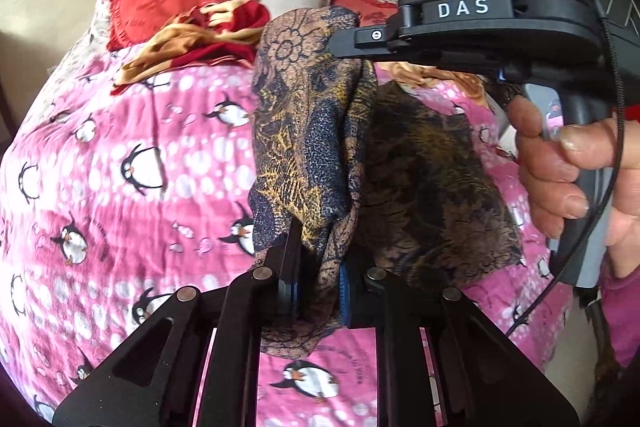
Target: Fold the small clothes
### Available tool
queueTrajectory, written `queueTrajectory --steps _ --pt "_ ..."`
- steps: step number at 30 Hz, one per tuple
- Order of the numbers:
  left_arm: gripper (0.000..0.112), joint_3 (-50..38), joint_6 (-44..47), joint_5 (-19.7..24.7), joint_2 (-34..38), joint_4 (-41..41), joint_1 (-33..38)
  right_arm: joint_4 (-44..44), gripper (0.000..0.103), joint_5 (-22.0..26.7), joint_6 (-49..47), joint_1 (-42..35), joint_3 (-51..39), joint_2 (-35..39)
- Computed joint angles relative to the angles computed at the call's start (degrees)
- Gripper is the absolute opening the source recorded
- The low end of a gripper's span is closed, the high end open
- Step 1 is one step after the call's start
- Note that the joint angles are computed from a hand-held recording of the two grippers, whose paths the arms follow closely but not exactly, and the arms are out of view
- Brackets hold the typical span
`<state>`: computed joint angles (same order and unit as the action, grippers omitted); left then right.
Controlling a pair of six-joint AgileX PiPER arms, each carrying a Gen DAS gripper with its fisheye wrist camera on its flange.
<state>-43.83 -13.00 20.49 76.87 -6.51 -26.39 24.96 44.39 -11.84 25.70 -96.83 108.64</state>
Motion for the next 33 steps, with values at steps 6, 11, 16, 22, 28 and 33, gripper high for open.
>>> queueTrajectory --steps 6,11,16,22,28,33 --pt "0.012 -3.8 -3.6 2.1 1.2 2.9 -4.2 4.0 0.009 -1.0 -4.6 -3.6 4.5 -3.6" --pt "0.012 -10.5 -6.4 4.2 4.4 5.2 -9.3 6.0 0.009 -0.3 -7.7 -8.1 7.1 -6.7" --pt "0.012 -19.6 -9.4 5.4 11.3 7.9 -15.6 8.0 0.009 0.7 -11.6 -15.3 10.3 -9.7" --pt "0.012 -31.9 -9.5 7.2 23.0 8.0 -21.5 12.2 0.009 1.6 -18.5 -25.4 14.6 -11.0" --pt "0.012 -41.4 -4.6 9.2 33.9 -1.8 -22.5 10.8 0.008 -0.6 -19.1 -31.0 17.3 -7.9" --pt "0.016 -40.4 5.2 11.9 32.7 -14.7 -19.6 5.8 0.013 -4.5 -14.2 -31.2 19.3 -3.9"
